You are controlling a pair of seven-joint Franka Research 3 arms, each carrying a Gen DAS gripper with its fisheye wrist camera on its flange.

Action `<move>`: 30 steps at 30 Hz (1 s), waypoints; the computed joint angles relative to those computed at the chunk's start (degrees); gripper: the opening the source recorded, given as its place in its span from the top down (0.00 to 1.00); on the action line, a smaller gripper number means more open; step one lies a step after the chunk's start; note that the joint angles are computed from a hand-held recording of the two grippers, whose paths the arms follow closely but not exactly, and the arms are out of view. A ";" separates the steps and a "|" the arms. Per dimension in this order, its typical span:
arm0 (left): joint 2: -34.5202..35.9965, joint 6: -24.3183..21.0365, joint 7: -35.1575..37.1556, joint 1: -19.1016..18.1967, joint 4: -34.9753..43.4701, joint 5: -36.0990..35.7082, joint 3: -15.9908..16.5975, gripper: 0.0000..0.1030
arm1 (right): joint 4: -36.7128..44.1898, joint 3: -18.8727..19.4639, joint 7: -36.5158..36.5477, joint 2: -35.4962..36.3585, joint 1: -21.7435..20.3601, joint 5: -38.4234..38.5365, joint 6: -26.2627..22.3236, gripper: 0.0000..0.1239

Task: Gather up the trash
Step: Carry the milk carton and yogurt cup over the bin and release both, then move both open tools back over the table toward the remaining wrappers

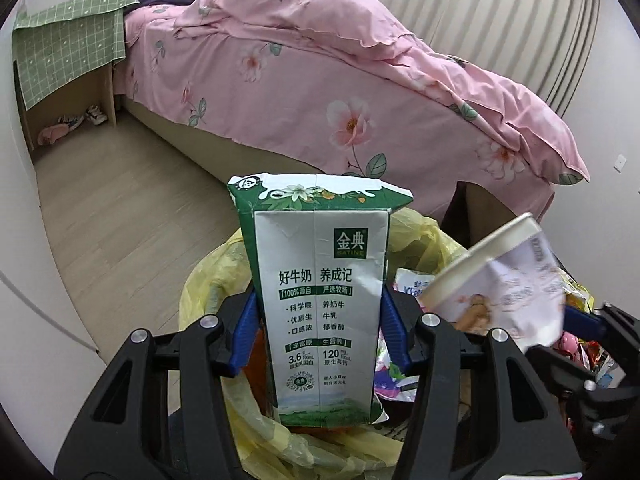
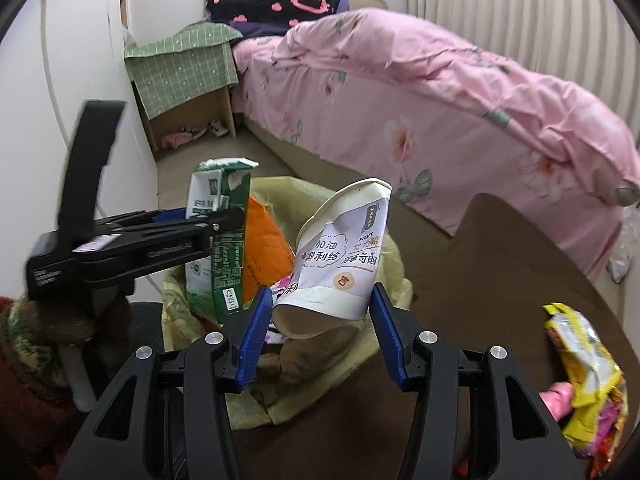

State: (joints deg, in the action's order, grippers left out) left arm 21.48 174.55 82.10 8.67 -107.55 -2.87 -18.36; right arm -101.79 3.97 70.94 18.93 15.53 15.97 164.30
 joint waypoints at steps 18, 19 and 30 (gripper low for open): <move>-1.43 -5.10 0.94 -0.30 0.30 -4.22 0.83 0.51 | 4.80 7.81 -12.42 3.43 -7.15 18.74 -1.60 0.61; -1.64 -4.32 2.32 1.56 -0.09 -7.10 -1.20 0.51 | 5.13 7.67 -12.71 3.54 -7.17 19.68 -2.41 0.61; -5.33 -3.35 18.82 5.27 -0.78 -25.55 -7.38 0.20 | -4.33 6.01 -15.47 -4.43 -6.89 26.93 2.54 0.55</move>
